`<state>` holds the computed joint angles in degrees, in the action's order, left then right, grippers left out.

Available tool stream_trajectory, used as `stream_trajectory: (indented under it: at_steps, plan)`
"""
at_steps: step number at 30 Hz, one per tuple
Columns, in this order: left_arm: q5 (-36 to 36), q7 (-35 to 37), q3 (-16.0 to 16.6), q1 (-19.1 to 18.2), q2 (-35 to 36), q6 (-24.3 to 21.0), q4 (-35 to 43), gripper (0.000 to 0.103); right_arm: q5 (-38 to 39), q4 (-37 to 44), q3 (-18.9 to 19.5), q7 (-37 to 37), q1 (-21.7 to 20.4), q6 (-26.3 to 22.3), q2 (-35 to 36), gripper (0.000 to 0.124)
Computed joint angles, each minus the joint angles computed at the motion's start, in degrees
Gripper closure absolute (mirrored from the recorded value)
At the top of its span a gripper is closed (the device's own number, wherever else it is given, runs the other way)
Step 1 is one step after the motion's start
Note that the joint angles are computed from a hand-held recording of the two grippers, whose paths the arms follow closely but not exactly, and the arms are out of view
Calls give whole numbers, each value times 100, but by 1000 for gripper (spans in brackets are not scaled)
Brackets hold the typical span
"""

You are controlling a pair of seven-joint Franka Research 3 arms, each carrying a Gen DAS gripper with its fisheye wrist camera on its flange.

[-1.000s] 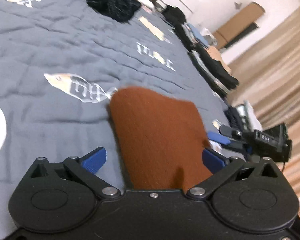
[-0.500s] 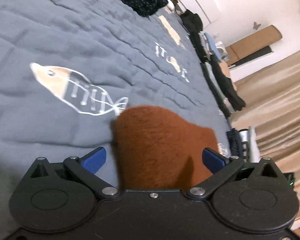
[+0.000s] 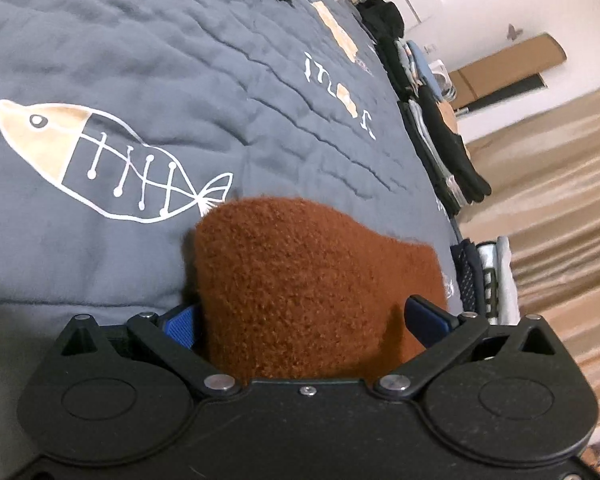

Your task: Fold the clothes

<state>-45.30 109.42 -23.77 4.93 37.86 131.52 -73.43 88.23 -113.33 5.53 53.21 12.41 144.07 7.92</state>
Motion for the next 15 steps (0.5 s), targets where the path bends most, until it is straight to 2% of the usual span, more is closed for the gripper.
stream_trajectory:
  at_steps: [5, 12, 15]
  plan:
    - [-60, 121, -25, 47, -24, 14, -60, 0, -355, 212, 72, 313, 97, 118, 207, 21]
    - [-72, 161, -13, 36, -34, 23, -68, 0, -371, 513, 220, 242, 147, 481, 496, 21]
    - [-107, 195, -21, 43, -54, 62, -108, 0, -665, 718, 274, 477, 158, 371, 617, 21]
